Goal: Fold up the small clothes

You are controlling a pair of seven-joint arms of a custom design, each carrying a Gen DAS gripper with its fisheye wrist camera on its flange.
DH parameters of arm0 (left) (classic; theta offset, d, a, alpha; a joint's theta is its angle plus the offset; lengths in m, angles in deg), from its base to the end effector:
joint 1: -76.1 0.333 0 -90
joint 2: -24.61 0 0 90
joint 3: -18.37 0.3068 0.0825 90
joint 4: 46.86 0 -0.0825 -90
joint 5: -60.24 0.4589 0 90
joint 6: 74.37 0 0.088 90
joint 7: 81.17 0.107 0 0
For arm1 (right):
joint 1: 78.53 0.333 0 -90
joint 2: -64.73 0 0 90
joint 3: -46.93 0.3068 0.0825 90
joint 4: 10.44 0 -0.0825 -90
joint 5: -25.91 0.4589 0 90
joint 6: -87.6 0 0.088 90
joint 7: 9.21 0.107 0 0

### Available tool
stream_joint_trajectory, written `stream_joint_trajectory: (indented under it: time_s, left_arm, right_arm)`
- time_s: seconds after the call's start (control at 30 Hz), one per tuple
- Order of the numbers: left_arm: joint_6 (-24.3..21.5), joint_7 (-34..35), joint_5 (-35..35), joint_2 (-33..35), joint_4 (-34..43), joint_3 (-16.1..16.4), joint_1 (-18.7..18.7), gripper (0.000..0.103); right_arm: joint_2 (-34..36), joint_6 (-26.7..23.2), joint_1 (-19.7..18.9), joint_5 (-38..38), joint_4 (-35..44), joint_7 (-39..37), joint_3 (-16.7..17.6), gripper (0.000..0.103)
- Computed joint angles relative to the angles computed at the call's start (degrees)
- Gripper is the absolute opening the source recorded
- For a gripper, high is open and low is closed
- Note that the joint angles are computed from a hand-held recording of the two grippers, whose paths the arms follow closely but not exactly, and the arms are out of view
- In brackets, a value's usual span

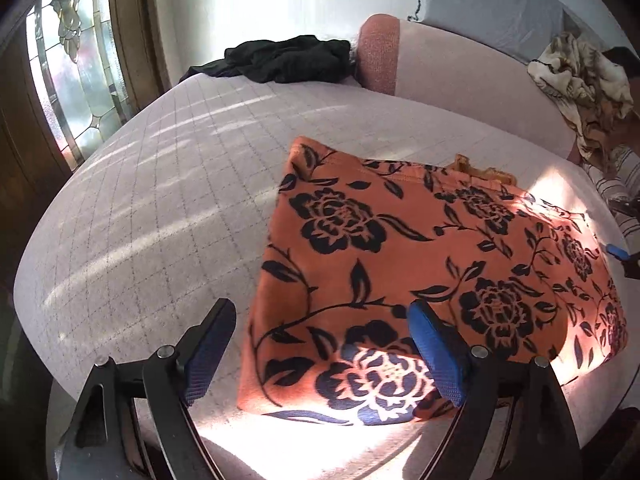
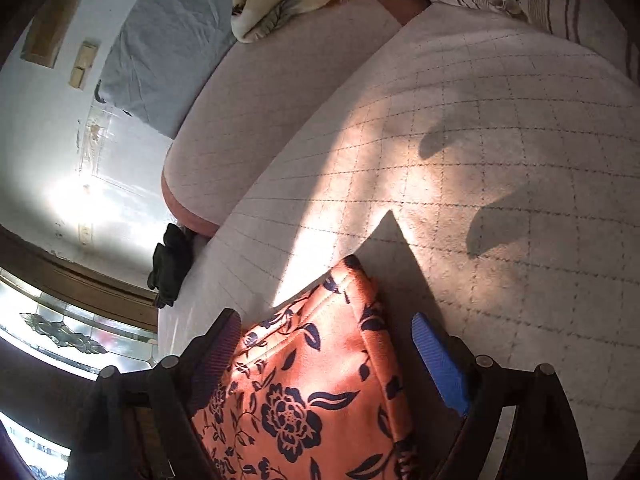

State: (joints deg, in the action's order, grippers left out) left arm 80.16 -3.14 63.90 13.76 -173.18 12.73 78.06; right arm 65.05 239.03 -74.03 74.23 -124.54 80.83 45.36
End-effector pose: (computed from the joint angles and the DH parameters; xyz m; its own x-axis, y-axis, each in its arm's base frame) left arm 0.6074 -0.0432 0.4987 0.0721 -0.9959 0.0556 -0.7723 -0.0909 -0.6288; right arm 0.6674 0.0147 0.4843 -0.2749 -0.6796 -0.6802 -0.7093 0.6209 -0.3337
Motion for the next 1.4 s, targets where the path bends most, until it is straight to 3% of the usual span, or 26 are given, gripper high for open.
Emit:
stream_joint_trajectory:
  time_s: [0.07, 0.13, 0.2, 0.27, 0.3, 0.33, 0.47, 0.5, 0.53, 0.6, 0.7, 0.8, 0.87, 0.93, 1.0, 1.07, 1.1, 1.2, 1.27, 1.33, 1.4]
  left_arm:
    - [0.3, 2.3, -0.7, 0.9, 0.9, -0.3, -1.1, 0.089]
    - [0.1, 3.2, 0.5, 1.7, 1.6, -1.0, -1.5, 0.089]
    - [0.1, 3.9, 0.5, 2.4, 2.0, -1.1, -2.0, 0.089]
    - [-1.1, 4.8, -0.5, 2.9, 2.4, -1.0, -2.5, 0.089]
    - [-1.2, 4.6, -0.2, 2.9, 2.2, -1.1, -2.5, 0.089]
    - [-1.2, 4.2, 0.2, 3.1, 2.2, -1.1, -2.4, 0.089]
    - [-0.7, 2.7, 0.7, 3.3, 1.9, -1.1, -2.1, 0.089]
    - [-0.3, 3.1, 0.4, 3.7, 1.9, -1.0, -2.2, 0.089]
    - [-0.4, 3.2, 1.0, 4.2, 2.1, -1.1, -2.2, 0.089]
    - [-0.6, 2.7, 2.9, 4.4, 2.0, -1.2, -2.0, 0.089]
    - [0.0, 2.8, 2.3, 3.5, 1.1, -1.0, -2.0, 0.089]
    - [0.4, 3.9, -0.1, 1.8, -0.4, -0.5, -2.3, 0.089]
    - [1.4, 4.1, -1.0, 0.3, -1.8, -0.3, -2.2, 0.089]
    - [1.2, 4.7, -2.8, -1.0, -2.7, 0.2, -2.2, 0.089]
    - [-0.1, 4.9, -5.0, -2.5, -3.5, 1.0, -2.1, 0.089]
    - [-2.1, 5.7, -8.0, -4.4, -4.2, 2.3, -1.9, 0.089]
    - [-2.6, 5.7, -9.1, -5.7, -5.2, 2.8, -1.5, 0.089]
    - [-2.5, 4.7, -11.9, -8.4, -7.8, 4.4, -0.1, 0.089]
    - [-4.8, 5.0, -14.8, -7.2, -7.2, 5.7, 0.0, 0.089]
    - [-10.0, 9.5, -19.7, -3.3, -4.9, 8.1, -1.1, 0.079]
    - [-9.7, 7.8, -17.4, -4.2, -5.4, 5.8, 1.2, 0.061]
  right_arm:
    - [3.4, -4.3, -0.6, -0.1, 3.8, -3.5, -0.2, 0.078]
    - [6.9, -7.5, -0.9, -6.0, 8.0, -2.3, 0.0, 0.061]
    - [10.8, -11.7, -1.6, -9.6, 12.1, 0.5, 0.4, 0.057]
    - [12.3, -12.8, -2.2, -11.7, 13.9, -0.5, 1.3, 0.051]
    - [12.9, -14.4, -2.5, -12.2, 15.2, -1.6, 1.8, 0.023]
    - [13.3, -16.0, -2.8, -13.2, 16.3, -2.7, 2.5, 0.013]
    - [8.9, -7.2, 1.0, -27.0, 12.0, 2.9, 1.5, 0.012]
    - [10.1, -8.7, 1.6, -31.3, 13.0, 6.8, 0.7, 0.014]
    - [11.7, -11.3, 0.6, -33.4, 14.2, 9.3, 1.6, 0.027]
    - [10.8, -8.4, 0.4, -29.9, 12.4, 10.1, 1.2, 0.033]
    - [4.4, -4.2, 0.9, -33.1, 6.4, 16.7, 0.5, 0.047]
    - [-4.9, -2.7, 1.6, -25.3, -1.6, 10.4, 1.1, 0.048]
    - [-11.3, -4.2, 4.5, -14.0, -7.3, 1.7, 0.0, 0.049]
    - [-16.6, -5.6, 7.8, -4.5, -13.4, -5.3, -2.0, 0.061]
    - [-18.9, -4.6, 7.8, -6.0, -18.8, -0.5, -0.8, 0.069]
    - [-20.1, -1.1, 7.3, -7.7, -23.6, 5.3, -0.6, 0.055]
    - [-21.6, 2.6, 8.8, -4.8, -25.5, 4.1, -1.5, 0.054]
    - [-23.3, 5.5, 10.3, -7.7, -26.7, 5.0, -1.1, 0.073]
    - [-21.8, 5.8, 10.9, -11.9, -26.1, 4.1, -0.6, 0.076]
    - [-22.0, 9.4, 12.2, -11.9, -27.6, 4.1, -0.9, 0.077]
    - [-22.9, 10.7, 14.7, -8.6, -28.4, 2.8, -3.4, 0.077]
